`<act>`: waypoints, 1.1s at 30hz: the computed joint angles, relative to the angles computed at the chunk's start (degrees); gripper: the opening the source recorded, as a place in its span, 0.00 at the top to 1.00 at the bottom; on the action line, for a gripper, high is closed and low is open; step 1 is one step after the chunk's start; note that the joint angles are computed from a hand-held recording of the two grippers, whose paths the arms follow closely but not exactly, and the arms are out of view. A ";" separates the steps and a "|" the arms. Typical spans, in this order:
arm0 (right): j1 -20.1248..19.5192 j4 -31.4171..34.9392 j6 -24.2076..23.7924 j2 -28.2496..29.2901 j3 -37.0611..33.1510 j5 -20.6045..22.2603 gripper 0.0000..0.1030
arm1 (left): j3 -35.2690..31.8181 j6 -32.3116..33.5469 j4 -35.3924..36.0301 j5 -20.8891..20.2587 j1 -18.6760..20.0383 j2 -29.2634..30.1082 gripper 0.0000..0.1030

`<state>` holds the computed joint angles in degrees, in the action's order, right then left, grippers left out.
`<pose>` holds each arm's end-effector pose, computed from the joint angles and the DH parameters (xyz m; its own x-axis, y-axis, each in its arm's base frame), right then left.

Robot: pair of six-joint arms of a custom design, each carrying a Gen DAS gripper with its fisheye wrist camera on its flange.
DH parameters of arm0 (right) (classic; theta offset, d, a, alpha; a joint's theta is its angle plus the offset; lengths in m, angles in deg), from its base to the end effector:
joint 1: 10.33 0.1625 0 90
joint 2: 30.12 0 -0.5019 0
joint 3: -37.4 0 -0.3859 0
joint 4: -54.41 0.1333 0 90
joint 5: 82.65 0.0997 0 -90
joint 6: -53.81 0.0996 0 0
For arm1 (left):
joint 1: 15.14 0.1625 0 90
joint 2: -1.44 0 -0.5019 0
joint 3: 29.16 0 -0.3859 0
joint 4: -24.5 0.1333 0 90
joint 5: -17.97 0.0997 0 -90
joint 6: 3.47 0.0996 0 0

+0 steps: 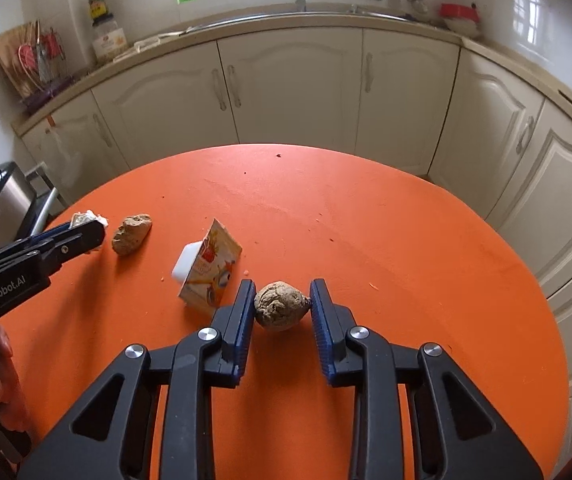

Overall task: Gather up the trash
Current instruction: 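Grasp the crumpled white paper with the left tool while the right tool grasps the brown lump, then carry both held items over the blue bucket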

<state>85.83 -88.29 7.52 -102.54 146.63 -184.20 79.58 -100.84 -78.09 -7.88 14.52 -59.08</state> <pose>0.1753 -0.5676 0.3432 -0.6026 -0.7262 0.3310 -0.7797 0.6242 -0.0500 -0.3762 -0.4708 0.2183 -0.7312 -0.4808 -0.4839 0.1472 0.5815 -0.8002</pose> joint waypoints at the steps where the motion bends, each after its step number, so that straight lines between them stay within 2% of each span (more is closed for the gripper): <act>1: -0.23 0.71 0.18 -0.48 -0.11 0.40 0.73 | -0.56 -2.07 2.52 0.04 -0.76 0.20 0.74; 7: -1.35 4.36 -0.32 -4.82 -0.83 2.67 0.73 | -5.14 -12.31 15.81 -1.01 -6.37 3.06 0.74; 11: -2.10 7.46 -0.85 -8.80 -1.65 4.79 0.73 | -8.87 -16.49 21.45 -2.01 -10.17 6.31 0.74; 15: -3.07 10.51 -2.07 -12.81 -2.66 6.84 0.73 | -12.99 -18.12 23.66 -2.62 -14.03 10.52 0.74; 24: -7.44 18.24 -4.87 -21.34 -7.62 13.14 0.73 | -22.66 -14.61 24.04 -2.58 -21.46 19.47 0.74; 29: -11.80 20.98 -6.65 -24.01 -11.32 15.72 0.73 | -27.16 -6.90 18.75 -2.44 -23.74 24.11 0.74; 33: -16.64 22.26 -7.78 -25.54 -14.72 17.40 0.73 | -29.47 2.87 10.80 -2.06 -23.94 26.80 0.74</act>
<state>69.19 -66.02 -0.26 -128.08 131.90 -166.81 50.11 -97.96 -67.29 -9.94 -9.42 -32.28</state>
